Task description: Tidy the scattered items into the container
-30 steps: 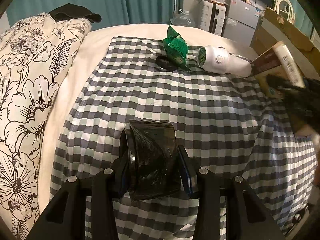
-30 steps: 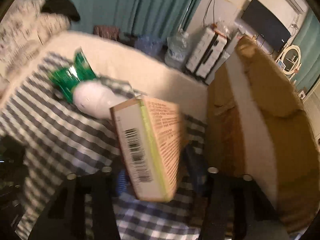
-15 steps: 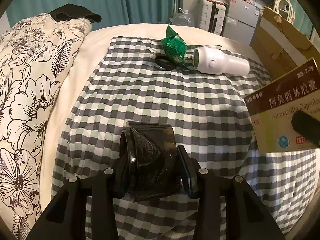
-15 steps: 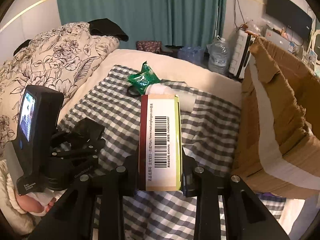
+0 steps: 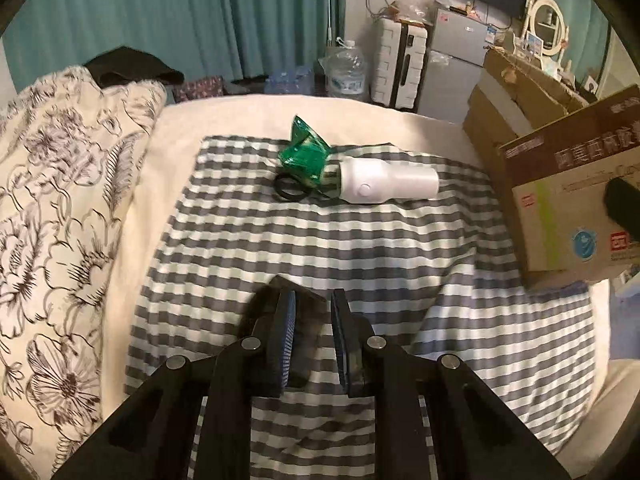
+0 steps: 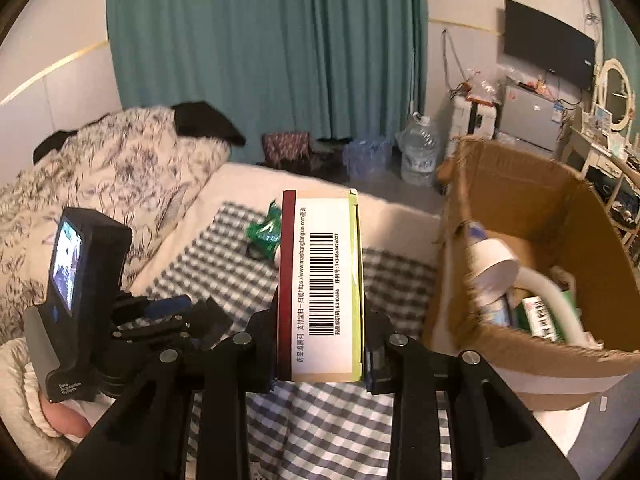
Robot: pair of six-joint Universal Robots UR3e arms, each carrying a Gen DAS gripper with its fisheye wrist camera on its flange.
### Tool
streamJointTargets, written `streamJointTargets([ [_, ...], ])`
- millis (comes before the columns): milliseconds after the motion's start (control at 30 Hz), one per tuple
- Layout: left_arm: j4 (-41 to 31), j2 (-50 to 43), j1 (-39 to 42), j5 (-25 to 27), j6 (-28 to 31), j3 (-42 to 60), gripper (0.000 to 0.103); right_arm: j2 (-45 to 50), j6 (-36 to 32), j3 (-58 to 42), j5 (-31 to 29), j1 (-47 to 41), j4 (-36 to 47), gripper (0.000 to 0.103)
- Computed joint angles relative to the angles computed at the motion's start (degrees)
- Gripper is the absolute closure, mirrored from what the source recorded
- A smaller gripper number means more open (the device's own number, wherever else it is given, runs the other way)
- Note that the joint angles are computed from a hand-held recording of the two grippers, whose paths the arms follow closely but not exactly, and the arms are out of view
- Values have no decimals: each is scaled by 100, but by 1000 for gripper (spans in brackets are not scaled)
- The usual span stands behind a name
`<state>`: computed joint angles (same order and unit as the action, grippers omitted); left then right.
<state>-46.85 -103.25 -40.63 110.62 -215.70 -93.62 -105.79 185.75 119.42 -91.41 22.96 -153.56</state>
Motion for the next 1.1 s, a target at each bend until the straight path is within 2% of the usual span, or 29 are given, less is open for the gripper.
streamJointTargets([
  [33, -21, -16, 15, -31, -56, 3, 85, -125, -9, 17, 83, -116, 66, 74],
  [133, -50, 49, 143, -260, -186, -187, 95, -433, -73, 103, 294, -438, 195, 74],
  [200, -151, 146, 197, -380, -309, -296, 96, -665, -117, 208, 549, -694, 281, 74],
  [367, -652, 100, 40, -188, -374, 93, 97, -1107, -271, 345, 985, -1154, 477, 74],
  [600, -756, -245, 57, -252, -214, 465, 96, -1811, -473, 550, 1674, -2040, 845, 74],
  [700, -748, -364, 59, -152, -106, 440, 76, -2090, -612, 643, 1958, -2405, 1095, 74],
  [733, -651, -388, 15, -45, -51, 403, 65, -2130, -642, 658, 2037, -2492, 1160, 74],
  [767, -591, -435, -57, 103, -6, 425, 46, -2195, -663, 702, 2096, -2563, 1191, 74],
  [800, -636, -528, -139, 303, 18, 535, 32, -2219, -682, 722, 2150, -2620, 1220, 74],
  [833, -880, -690, -235, 584, -23, 774, 8, -2227, -703, 733, 2214, -2675, 1254, 74],
  [900, -1322, -908, -333, 930, -101, 1131, 6, -2236, -706, 770, 2308, -2746, 1249, 74],
  [1100, -1095, -774, -125, 899, 10, 789, 6, -2258, -705, 818, 2441, -2863, 1251, 74],
])
